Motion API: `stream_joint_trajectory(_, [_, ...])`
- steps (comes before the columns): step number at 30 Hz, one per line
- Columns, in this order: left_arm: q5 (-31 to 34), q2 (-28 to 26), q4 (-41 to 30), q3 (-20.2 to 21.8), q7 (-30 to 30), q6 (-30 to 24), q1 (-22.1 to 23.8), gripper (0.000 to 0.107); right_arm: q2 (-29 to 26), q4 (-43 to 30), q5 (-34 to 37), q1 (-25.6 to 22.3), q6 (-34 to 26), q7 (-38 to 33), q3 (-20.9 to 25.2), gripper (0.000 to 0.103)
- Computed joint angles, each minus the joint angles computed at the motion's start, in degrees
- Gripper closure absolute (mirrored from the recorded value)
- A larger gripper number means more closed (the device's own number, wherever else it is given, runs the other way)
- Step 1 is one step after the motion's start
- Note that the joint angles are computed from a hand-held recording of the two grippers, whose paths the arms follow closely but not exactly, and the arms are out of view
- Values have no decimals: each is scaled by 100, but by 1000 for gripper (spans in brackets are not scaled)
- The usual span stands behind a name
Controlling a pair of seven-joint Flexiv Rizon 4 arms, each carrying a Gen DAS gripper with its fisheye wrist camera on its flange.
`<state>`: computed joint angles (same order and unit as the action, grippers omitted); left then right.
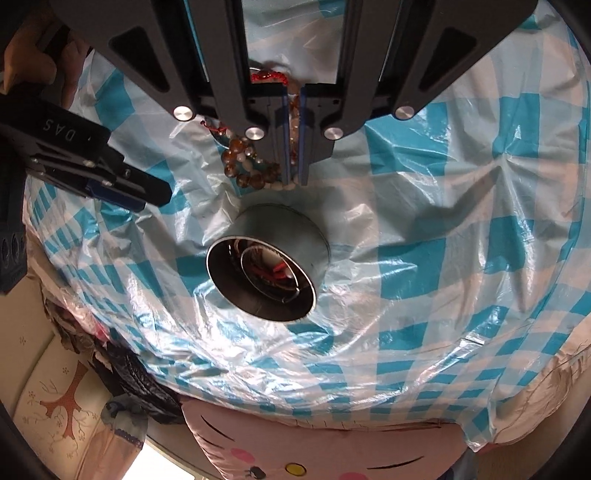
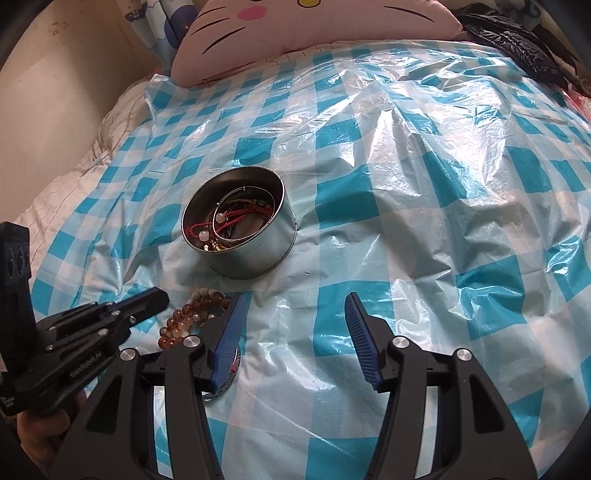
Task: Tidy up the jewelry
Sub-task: 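Grasp the brown beaded bracelet with the left tool, then grasp a red-and-white bracelet with the right tool while the left tool holds the beads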
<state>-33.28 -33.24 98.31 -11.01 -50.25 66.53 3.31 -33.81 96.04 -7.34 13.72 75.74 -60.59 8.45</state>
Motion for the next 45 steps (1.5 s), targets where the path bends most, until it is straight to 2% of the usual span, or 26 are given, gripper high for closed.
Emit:
stream_joint_trajectory(1, [201, -48, -85, 130, -66, -77, -109, 97, -5, -10, 28, -27, 4, -12, 27, 50])
stream_joint_trajectory(2, [424, -90, -162, 278, -162, -122, -227, 84, -9, -17, 45, -47, 5, -33, 46, 50])
stream_joint_trajectory(3, [609, -120, -192, 385, -240, -36, -327, 46, -16, -30, 59, -65, -2, -61, 71, 50])
stream_joint_trajectory(4, [733, -125, -160, 412, -240, 164, -375, 34, -25, -51, 77, -88, -18, -100, 102, 50])
stream_joint_trajectory(6, [743, -97, -55, 214, -47, 395, -251, 34, -35, -74, 100, -100, -21, -157, 130, 50])
stream_joint_trajectory(7, [730, -105, -80, 189, -62, 262, -208, 36, -41, -86, 114, -109, -28, -184, 143, 50])
stream_joint_trajectory(8, [746, -129, -141, 221, -128, 71, -204, 43, -39, -88, 130, -108, -31, -194, 148, 50])
stream_joint_trajectory(10, [876, -204, -309, 381, -322, -333, -257, 88, -29, -80, 156, -101, -21, -190, 136, 50])
stream_joint_trajectory(11, [1013, -236, -381, 504, -438, -446, -325, 90, -27, -80, 178, -110, -15, -189, 139, 50])
stream_joint_trajectory(14, [1021, -169, -292, 431, -397, -396, -264, 95, -37, -101, 248, -137, -61, -168, 164, 50])
stream_joint_trajectory(20, [-1165, 71, 207, -742, 354, -43, 651, 95, -91, -220, 196, -92, -393, -314, 172, 50])
stream_joint_trajectory(23, [-2800, 231, 456, -1457, 1361, 290, 1032, 95, -140, -300, 145, -37, -572, -470, 192, 50])
stream_joint_trajectory(24, [-3181, 270, 483, -1565, 1601, 351, 1062, 95, -142, -300, 82, 26, -585, -495, 141, 50])
stream_joint_trajectory(30, [-3820, 333, 397, -1328, 1969, 421, 767, 95, -245, -410, -123, 179, -536, -941, 159, 50])
stream_joint_trajectory(35, [-3938, 324, 303, -967, 1971, 249, 501, 95, -369, -626, 34, 133, -586, -1191, 282, 50])
stream_joint_trajectory(37, [-3959, 322, 280, -816, 1986, 175, 392, 95, -449, -811, 590, -296, -530, -1428, 778, 51])
stream_joint_trajectory(38, [-3955, 319, 265, -735, 1980, 156, 326, 95, -488, -908, 902, -562, -560, -1729, 1121, 54])
stream_joint_trajectory(39, [-3965, 314, 249, -661, 1991, 125, 269, 95, -474, -929, 1045, -667, -603, -1957, 1277, 54])
stream_joint_trajectory(43, [-4030, 284, 178, -410, 2018, 16, 69, 95, -279, -779, 1046, -463, -880, -2693, 1277, 54])
stream_joint_trajectory(45, [-4011, 275, 163, -331, 2023, -12, 8, 95, -229, -688, 754, -56, -1003, -2719, 905, 54])
